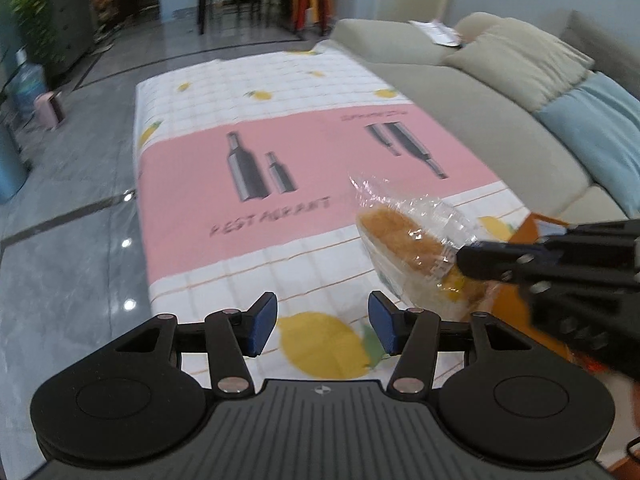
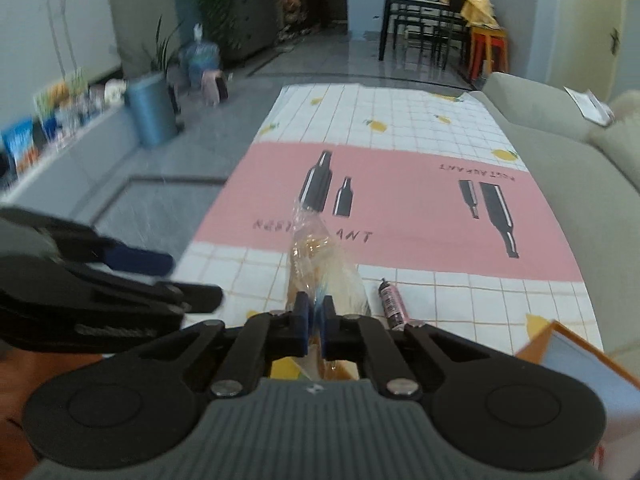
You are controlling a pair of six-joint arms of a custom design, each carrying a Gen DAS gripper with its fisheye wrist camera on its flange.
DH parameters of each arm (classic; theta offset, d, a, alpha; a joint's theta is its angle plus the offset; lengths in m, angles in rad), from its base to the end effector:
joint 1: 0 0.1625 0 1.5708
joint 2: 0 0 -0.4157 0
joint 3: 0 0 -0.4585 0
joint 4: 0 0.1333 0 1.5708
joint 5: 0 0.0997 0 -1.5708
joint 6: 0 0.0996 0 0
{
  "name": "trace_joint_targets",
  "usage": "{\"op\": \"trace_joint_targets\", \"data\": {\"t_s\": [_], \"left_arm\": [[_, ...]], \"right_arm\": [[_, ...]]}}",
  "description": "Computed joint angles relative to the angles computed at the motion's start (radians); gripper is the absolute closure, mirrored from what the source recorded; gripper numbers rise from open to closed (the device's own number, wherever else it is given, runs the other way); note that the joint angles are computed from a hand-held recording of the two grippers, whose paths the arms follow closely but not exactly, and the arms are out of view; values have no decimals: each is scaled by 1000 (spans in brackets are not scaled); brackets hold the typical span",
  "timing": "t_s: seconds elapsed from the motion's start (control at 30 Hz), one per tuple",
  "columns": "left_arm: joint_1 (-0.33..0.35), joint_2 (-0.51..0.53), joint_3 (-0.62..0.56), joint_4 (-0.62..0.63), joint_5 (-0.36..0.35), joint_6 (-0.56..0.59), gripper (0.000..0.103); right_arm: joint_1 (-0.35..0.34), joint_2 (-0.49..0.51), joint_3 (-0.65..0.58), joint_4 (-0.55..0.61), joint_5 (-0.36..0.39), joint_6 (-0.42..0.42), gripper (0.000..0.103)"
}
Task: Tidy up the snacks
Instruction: 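Grasp the pink sausage stick with the left gripper while the right holds the bread pack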
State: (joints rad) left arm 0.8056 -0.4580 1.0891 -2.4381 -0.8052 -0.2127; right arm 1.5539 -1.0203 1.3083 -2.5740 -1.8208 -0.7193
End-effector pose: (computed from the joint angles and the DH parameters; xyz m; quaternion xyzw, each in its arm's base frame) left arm -0.4475 -0.7581 0.0293 0.2089 0.8982 -0.2707 0.2761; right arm 0.0952 -0.7973 0.3791 0.2788 -0.8877 0.2820 0.2339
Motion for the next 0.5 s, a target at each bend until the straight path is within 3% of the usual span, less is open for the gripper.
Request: {"op": "trace_joint_targets", "data": {"t_s": [0.17,0.23,0.33,0.43,0.5], "left_arm": [[-8,54,-81,5,-21,149,40],[-10,91,-145,73,-13,165,40],[-5,150,-252,180,-17,105,40],[20,227,-412,308,-110,-36,40],[31,287,-521,384,-136,-100,40]], "right_arm": [[-6,-56,19,-37,42,42,103],[-14,-71,19,-56,56,76,103],[-29,-69,-10,-61,70,141,103],[-43,-57,-36,-69,66,190,103],[-52,-39,-64,-62,66,230,103]]}}
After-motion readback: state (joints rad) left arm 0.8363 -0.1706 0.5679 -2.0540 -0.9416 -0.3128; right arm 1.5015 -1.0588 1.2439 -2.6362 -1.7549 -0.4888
